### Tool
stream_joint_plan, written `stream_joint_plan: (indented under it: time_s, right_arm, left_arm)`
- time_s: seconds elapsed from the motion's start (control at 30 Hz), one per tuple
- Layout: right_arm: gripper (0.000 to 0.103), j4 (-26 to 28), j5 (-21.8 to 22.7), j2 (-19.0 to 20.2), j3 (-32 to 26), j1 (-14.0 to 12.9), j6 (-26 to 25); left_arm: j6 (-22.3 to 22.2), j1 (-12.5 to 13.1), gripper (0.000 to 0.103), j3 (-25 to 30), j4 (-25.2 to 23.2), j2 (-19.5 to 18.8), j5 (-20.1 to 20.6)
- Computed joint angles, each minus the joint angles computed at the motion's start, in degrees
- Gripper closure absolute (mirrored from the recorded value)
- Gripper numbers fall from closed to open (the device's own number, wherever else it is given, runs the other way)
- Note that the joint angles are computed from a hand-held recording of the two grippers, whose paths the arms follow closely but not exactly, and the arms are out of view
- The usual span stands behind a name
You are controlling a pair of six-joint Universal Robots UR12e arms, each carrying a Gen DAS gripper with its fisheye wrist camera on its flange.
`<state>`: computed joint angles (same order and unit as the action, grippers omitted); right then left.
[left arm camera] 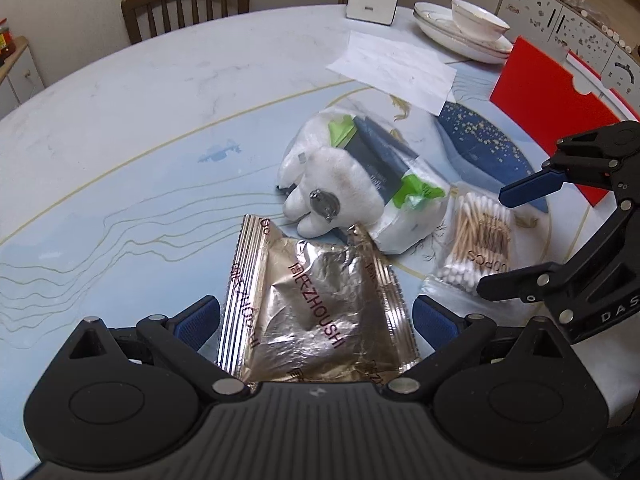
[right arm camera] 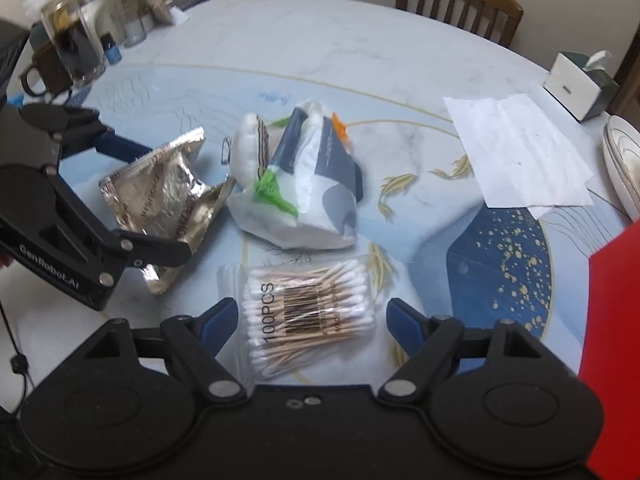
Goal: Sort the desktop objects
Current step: 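Close the left gripper on the gold foil pack while the right gripper grasps the cotton-swab bag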
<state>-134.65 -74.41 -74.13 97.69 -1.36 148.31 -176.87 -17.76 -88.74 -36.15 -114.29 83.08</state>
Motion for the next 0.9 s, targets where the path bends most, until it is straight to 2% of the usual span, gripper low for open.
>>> stream_joint_plan:
  time_s: [0.27, 0.6, 0.9]
  right_arm:
    - [0.02, 1.63, 0.2, 0.87, -0.57, 0.49, -1.67]
    - [0.018, 0.61, 0.77, 0.88, -0.21, 0.51, -2.34]
    - [0.021, 0.04, 0.49, 0.77, 0.08, 0.53, -2.32]
  left_arm:
    - [-0.03, 0.3, 0.0, 0.39, 0.69, -0.79, -0.8]
    - [1.71, -1.12, 0.001, 0.89, 1.36, -1.4, 4.07]
    - [0.62, -1.73, 0.024, 0.17, 2.72, -0.89, 4.66]
